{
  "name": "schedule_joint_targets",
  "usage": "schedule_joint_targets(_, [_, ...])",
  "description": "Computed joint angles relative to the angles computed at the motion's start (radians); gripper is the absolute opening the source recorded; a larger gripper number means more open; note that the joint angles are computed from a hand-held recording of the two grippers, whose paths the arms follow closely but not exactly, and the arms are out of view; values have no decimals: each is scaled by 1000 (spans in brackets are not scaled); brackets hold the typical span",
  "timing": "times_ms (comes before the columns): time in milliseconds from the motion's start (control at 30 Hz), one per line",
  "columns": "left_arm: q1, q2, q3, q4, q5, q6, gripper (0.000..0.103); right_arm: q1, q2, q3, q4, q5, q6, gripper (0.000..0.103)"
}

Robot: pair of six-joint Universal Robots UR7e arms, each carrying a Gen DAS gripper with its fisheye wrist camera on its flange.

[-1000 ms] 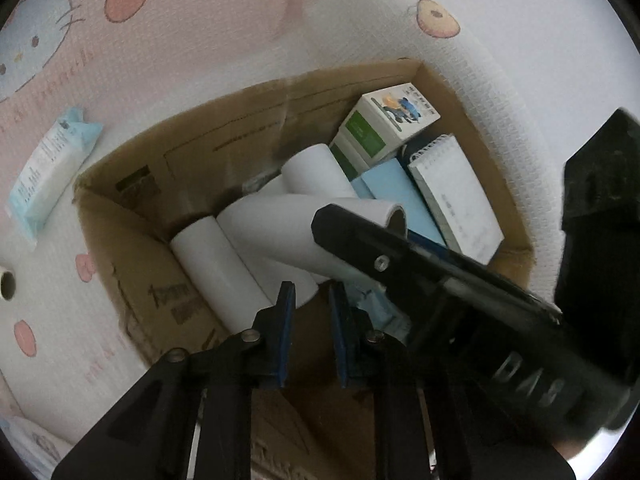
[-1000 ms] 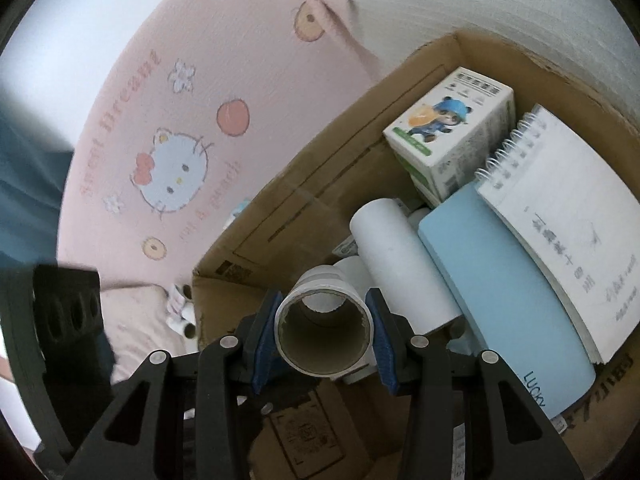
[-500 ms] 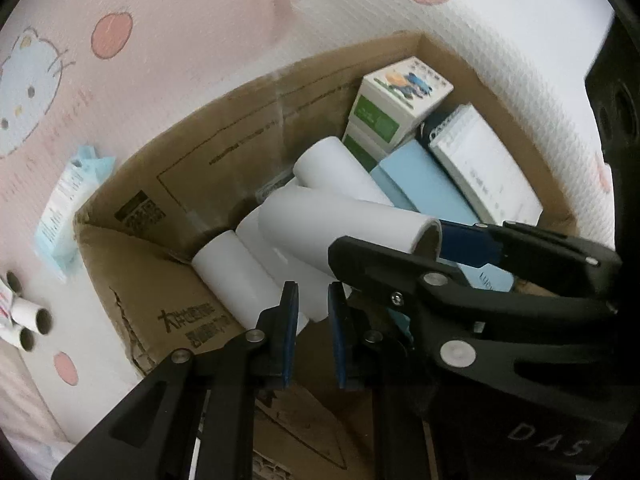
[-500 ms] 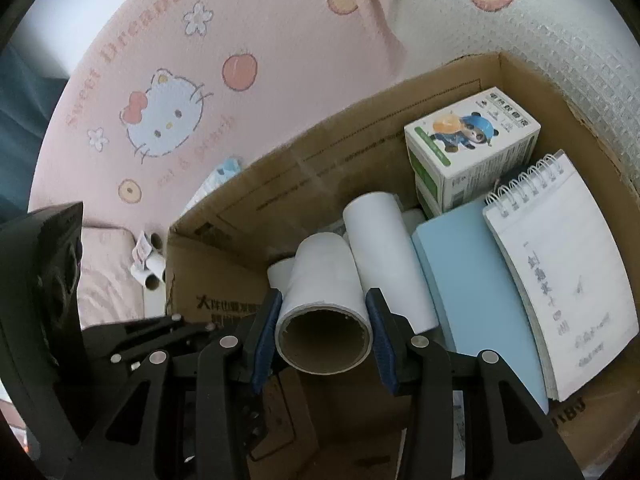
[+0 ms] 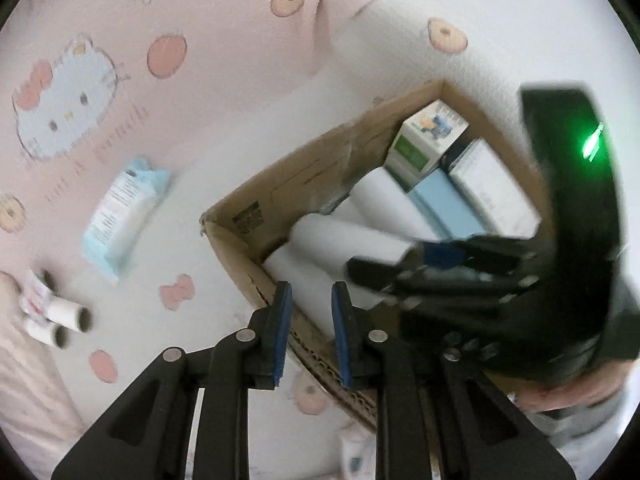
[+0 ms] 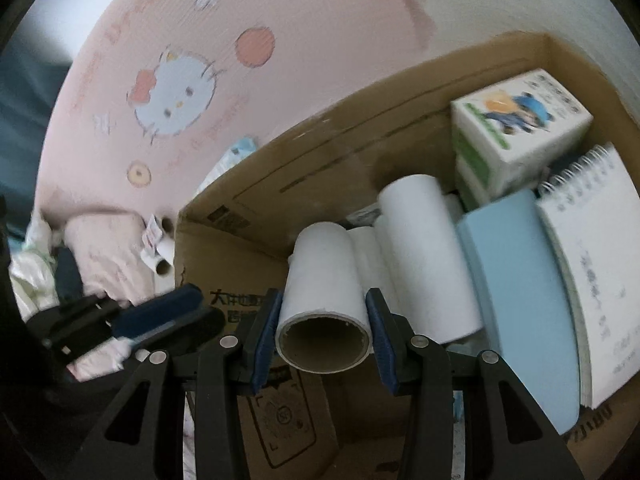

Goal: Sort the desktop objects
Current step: 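Lower the tube into the box beside the other white tubes, then open both grippers and release the tube standing in the box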

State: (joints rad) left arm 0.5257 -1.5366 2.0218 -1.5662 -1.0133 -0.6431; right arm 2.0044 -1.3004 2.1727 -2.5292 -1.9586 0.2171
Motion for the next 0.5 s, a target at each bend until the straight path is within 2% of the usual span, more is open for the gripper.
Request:
schedule_joint_targets(67, [20,-4,-5,-35,-25,-13,25,15,19,-9,26,-20,-6,40])
schedule_joint_targets(167, [43,-21,-13,-77,-66,-30,32,17,38,-11,37,-27,-25,40])
schedule_joint_targets(267, [39,-22,-16,-82,-55,-43,34,18,53,-14,44,-42,-31,41])
schedule_joint_targets(400, [46,-10,-25,-74,-66,-45,35,46,78,-14,35,-111,-77,41])
schedule_joint_targets(500, [45,-3,-30,-66,-67,-54,35,45,70,-14,42,-111,-77,41])
